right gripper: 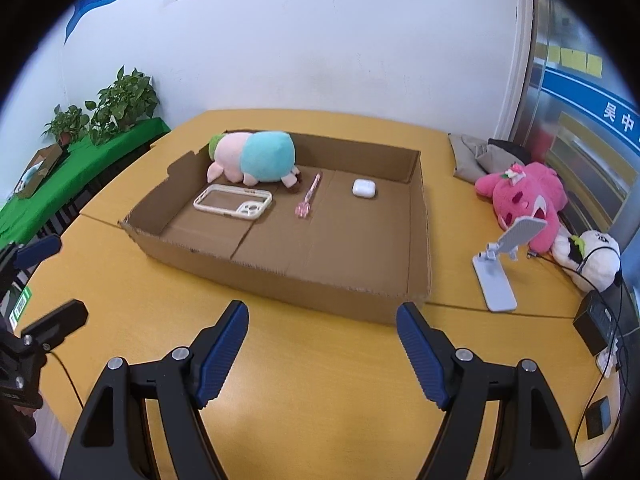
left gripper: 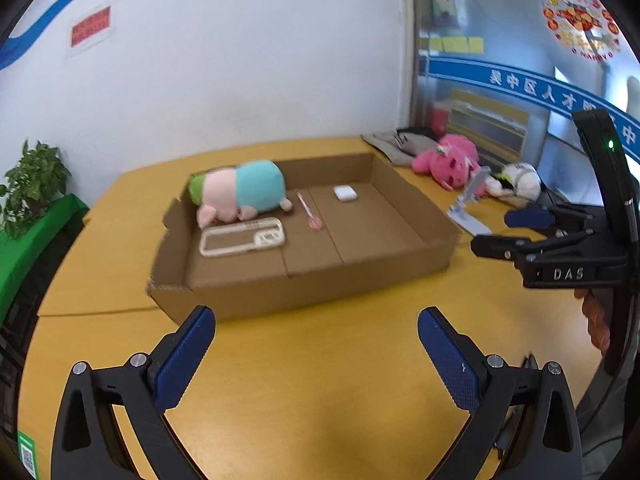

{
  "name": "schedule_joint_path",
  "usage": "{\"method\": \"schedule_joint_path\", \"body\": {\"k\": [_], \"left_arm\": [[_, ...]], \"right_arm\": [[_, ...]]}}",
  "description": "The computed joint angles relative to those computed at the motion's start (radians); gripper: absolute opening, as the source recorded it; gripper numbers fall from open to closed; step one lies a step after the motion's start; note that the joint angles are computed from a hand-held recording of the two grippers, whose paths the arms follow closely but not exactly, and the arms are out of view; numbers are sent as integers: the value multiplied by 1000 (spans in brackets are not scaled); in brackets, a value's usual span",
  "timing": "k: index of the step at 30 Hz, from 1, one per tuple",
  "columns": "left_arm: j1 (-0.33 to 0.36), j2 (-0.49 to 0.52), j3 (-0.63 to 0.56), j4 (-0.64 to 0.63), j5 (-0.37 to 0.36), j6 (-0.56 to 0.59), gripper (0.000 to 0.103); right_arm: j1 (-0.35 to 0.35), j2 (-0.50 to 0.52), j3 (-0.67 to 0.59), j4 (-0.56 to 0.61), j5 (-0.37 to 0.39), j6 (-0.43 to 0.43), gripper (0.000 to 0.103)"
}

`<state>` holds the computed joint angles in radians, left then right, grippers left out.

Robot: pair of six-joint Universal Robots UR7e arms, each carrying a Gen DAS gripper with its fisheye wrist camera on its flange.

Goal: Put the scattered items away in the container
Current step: 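Move both tools to the black sunglasses on the table, then close the right tool on one sunglasses lens while the left tool grips the other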

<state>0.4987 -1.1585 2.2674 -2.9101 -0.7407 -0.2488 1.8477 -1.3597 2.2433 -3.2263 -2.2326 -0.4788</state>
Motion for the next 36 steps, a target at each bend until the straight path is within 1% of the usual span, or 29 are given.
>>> {"method": "schedule_joint_path", "body": {"k": [2,3,5,7,8,9,12,16,18,20,22,23,24,25,26,27,28,29,30,31,32,34,36], "left_arm": [[0,-2,13,31,-58,-16,103],[5,-3,18,44,-102,-17,103],[16,-4,27,59,-197,-12,103],[31,-4,33,80,-295,-14,103],[43,1,33,98,-357,-13,103],[53,9,34,116,-410,-11,103],[62,38,39,145,-524,10,103],[55,94,31,158,-642,60,103],[59,131,14,164,-690,74,100],[70,171,-7,176,-723,64,94],[75,209,-28,189,-739,55,88],[69,217,-28,168,-735,64,84],[71,226,-37,177,-748,68,83],[68,231,-39,168,-746,70,80],[68,236,-42,165,-747,69,72],[67,238,-42,158,-741,66,68],[70,237,-43,158,-737,61,61],[76,235,-45,161,-734,54,52],[84,232,-46,163,-731,44,49],[93,226,-47,166,-724,36,43],[104,219,-51,171,-715,31,41],[126,201,-55,179,-681,19,41],[149,186,-63,191,-650,19,41]], "right_arm": [[-24,-43,41,6,40,-24,76],[-37,-65,59,12,61,-37,76],[-84,-134,105,52,132,-64,76],[-143,-210,148,122,221,-98,76],[-176,-249,169,166,262,-121,76],[-209,-285,189,208,293,-150,76],[-273,-351,238,292,310,-241,76],[-357,-431,277,411,337,-340,76],[-376,-436,284,434,311,-374,76],[-382,-414,295,415,259,-401,76],[-386,-392,300,416,241,-422,76],[-381,-380,302,411,233,-431,76],[-372,-362,305,399,219,-437,76],[-361,-341,307,380,200,-437,76],[-351,-322,310,353,184,-431,76],[-341,-303,313,324,174,-414,76],[-331,-288,315,301,171,-384,76],[-322,-274,318,278,171,-354,73],[-311,-259,324,248,169,-327,69],[-301,-243,328,221,168,-297,68],[-291,-224,332,191,168,-256,67],[-266,-175,333,124,160,-146,65],[-242,-138,323,104,154,-49,65]]}}
